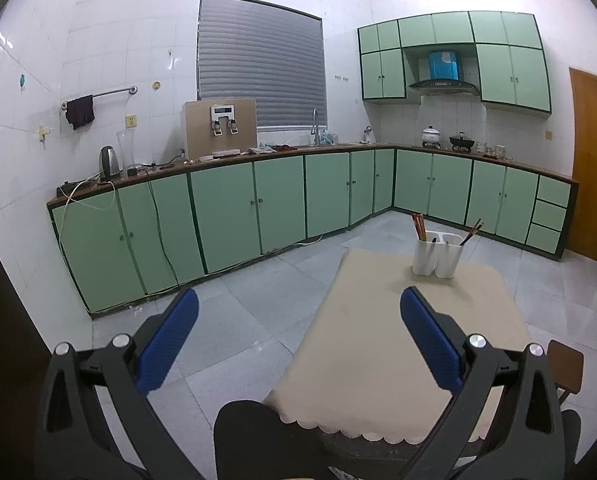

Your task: Organize utensils

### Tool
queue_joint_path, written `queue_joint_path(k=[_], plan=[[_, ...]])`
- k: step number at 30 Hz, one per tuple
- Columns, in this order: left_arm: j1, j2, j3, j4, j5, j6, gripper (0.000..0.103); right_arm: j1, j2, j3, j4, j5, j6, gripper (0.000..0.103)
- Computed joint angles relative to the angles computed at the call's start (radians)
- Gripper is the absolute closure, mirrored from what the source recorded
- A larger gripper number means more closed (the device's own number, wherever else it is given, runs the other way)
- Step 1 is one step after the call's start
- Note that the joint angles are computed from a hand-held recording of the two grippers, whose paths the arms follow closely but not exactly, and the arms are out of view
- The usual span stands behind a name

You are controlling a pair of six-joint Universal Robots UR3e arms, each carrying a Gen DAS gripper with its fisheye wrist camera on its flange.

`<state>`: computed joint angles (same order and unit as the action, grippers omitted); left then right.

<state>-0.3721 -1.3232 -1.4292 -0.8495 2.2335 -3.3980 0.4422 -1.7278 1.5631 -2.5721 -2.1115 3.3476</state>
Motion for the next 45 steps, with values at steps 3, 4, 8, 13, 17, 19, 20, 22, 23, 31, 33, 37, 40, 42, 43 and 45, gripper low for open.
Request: queue_joint_path(k=[3, 4, 8, 13, 17, 19, 20, 22, 23, 31, 33, 37, 40, 42, 43, 45], plan=[[-0.005, 0.000, -0.005, 0.010, 0.005, -0.003, 0.005, 0.002, -0.002, 0.007, -0.007, -0.008, 0.001, 0.006], [-0.009, -0.003, -0.004, 0.012, 0.007, -0.006, 0.005, 0.003, -0.001, 0.008, -0.010, -0.015, 0.001, 0.006], [-0.012, 0.000, -0.013, 0.023, 0.008, -0.011, 0.005, 0.012, -0.007, 0.022, -0.022, -0.029, 0.008, 0.006], [-0.016, 0.001, -0.021, 0.036, 0.015, -0.007, 0.005, 0.008, -0.014, 0.028, -0.026, -0.026, 0.007, 0.006], [-0.026, -0.009, -0.019, 0.043, 0.025, -0.011, 0.005, 0.011, -0.016, 0.029, -0.027, -0.026, 0.003, 0.006], [-0.028, -0.010, -0.019, 0.043, 0.027, -0.011, 0.005, 0.007, -0.020, 0.032, -0.028, -0.024, 0.000, 0.006], [-0.027, -0.009, -0.020, 0.043, 0.024, -0.011, 0.005, 0.004, -0.023, 0.033, -0.027, -0.021, -0.001, 0.006], [-0.034, -0.013, -0.018, 0.044, 0.029, -0.011, 0.005, 0.003, -0.024, 0.036, -0.030, -0.021, 0.000, 0.006], [-0.035, -0.014, -0.019, 0.046, 0.029, -0.010, 0.005, 0.006, -0.021, 0.034, -0.031, -0.026, 0.002, 0.006], [-0.047, -0.023, -0.013, 0.045, 0.036, -0.016, 0.005, 0.007, -0.023, 0.037, -0.031, -0.026, 0.006, 0.006], [-0.052, -0.026, -0.011, 0.044, 0.040, -0.017, 0.005, 0.005, -0.026, 0.037, -0.027, -0.022, 0.007, 0.006], [-0.055, -0.028, -0.008, 0.044, 0.041, -0.018, 0.005, 0.002, -0.026, 0.035, -0.027, -0.021, 0.008, 0.006], [-0.062, -0.028, -0.011, 0.045, 0.045, -0.022, 0.005, 0.003, -0.026, 0.033, -0.027, -0.024, 0.007, 0.006], [-0.063, -0.029, -0.011, 0.045, 0.045, -0.022, 0.005, 0.004, -0.025, 0.031, -0.026, -0.025, 0.007, 0.006], [-0.065, -0.031, -0.007, 0.043, 0.046, -0.024, 0.005, 0.003, -0.025, 0.030, -0.025, -0.025, 0.008, 0.006], [-0.063, -0.032, -0.007, 0.045, 0.045, -0.022, 0.005, 0.003, -0.025, 0.031, -0.024, -0.024, 0.008, 0.006]])
